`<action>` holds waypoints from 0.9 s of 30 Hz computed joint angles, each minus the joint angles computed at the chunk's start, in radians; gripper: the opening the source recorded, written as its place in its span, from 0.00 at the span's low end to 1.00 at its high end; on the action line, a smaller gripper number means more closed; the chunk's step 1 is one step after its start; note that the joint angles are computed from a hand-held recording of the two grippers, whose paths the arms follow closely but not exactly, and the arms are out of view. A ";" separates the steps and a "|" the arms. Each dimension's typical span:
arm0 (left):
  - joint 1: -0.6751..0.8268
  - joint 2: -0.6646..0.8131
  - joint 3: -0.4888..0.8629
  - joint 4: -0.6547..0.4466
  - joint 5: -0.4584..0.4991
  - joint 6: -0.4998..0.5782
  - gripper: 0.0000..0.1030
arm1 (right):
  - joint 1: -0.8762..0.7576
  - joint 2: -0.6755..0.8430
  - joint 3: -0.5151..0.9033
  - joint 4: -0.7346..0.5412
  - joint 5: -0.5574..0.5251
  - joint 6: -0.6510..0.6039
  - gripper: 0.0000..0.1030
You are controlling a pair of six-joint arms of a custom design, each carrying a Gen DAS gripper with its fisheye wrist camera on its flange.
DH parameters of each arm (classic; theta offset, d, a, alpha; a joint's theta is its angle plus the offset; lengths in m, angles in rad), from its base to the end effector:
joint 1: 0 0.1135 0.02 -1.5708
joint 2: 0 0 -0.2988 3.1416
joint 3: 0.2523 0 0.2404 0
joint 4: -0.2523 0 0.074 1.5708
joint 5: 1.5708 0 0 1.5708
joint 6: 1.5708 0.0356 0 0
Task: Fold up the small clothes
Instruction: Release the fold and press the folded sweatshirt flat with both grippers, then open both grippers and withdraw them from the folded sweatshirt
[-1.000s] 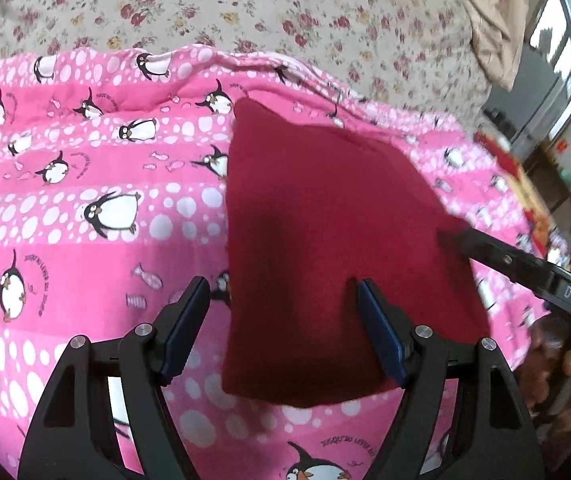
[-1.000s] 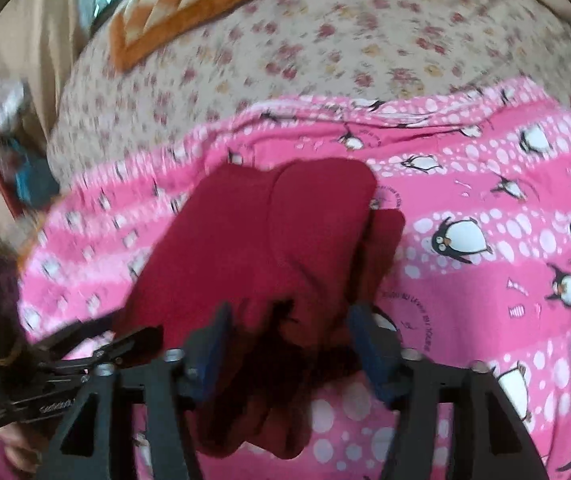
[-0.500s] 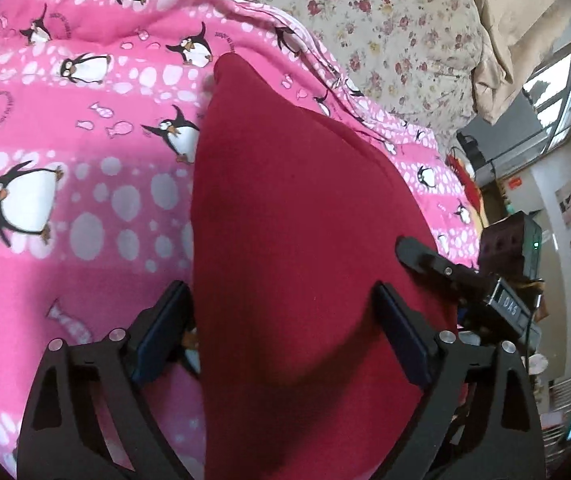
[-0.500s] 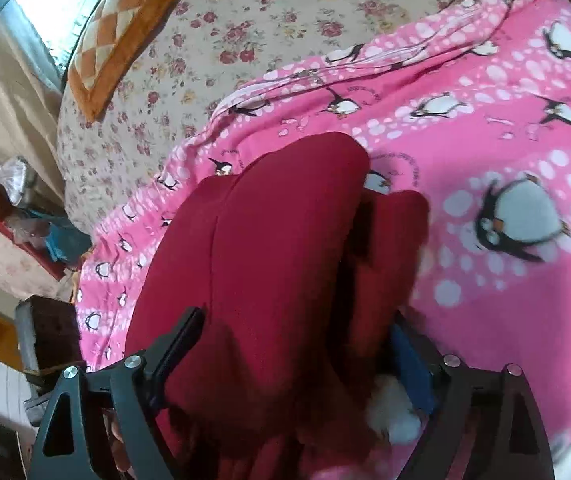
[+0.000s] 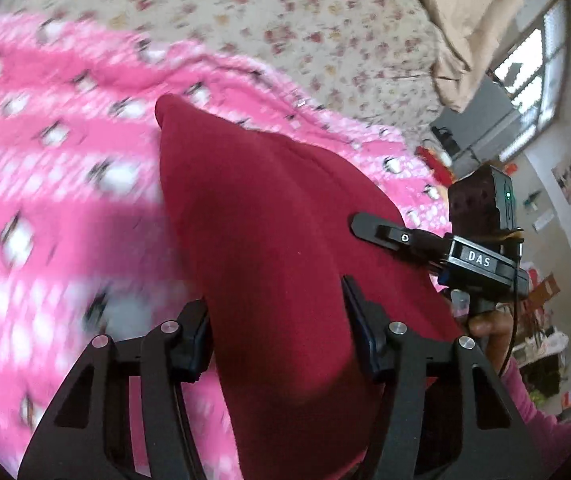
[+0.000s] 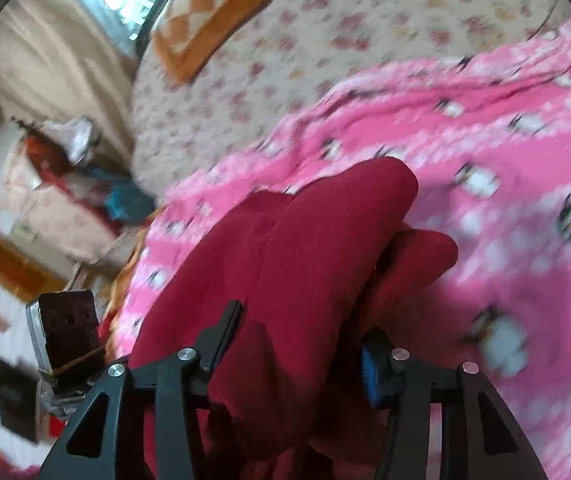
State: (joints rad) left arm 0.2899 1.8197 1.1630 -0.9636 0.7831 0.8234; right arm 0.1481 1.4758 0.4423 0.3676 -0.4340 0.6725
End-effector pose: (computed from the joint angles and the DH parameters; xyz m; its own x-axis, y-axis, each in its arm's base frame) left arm 0.3040 0.0645 0.2094 -0.8237 0.2968 -0.4832 0.5416 0.6643 -0.5152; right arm 0.2410 0.0511 0.1760 -0.7651 0.4573 -0.4533 0.0201 0.7206 0.6931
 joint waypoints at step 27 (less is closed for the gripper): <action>0.141 -0.424 -0.502 0.619 -0.202 -0.153 0.69 | 0.859 -0.110 0.276 -0.779 1.004 0.329 0.76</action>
State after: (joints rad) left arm 0.4312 1.3960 0.6613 -0.3443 0.5806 0.6703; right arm 1.0066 1.3656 0.7183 -0.4115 0.5698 1.0019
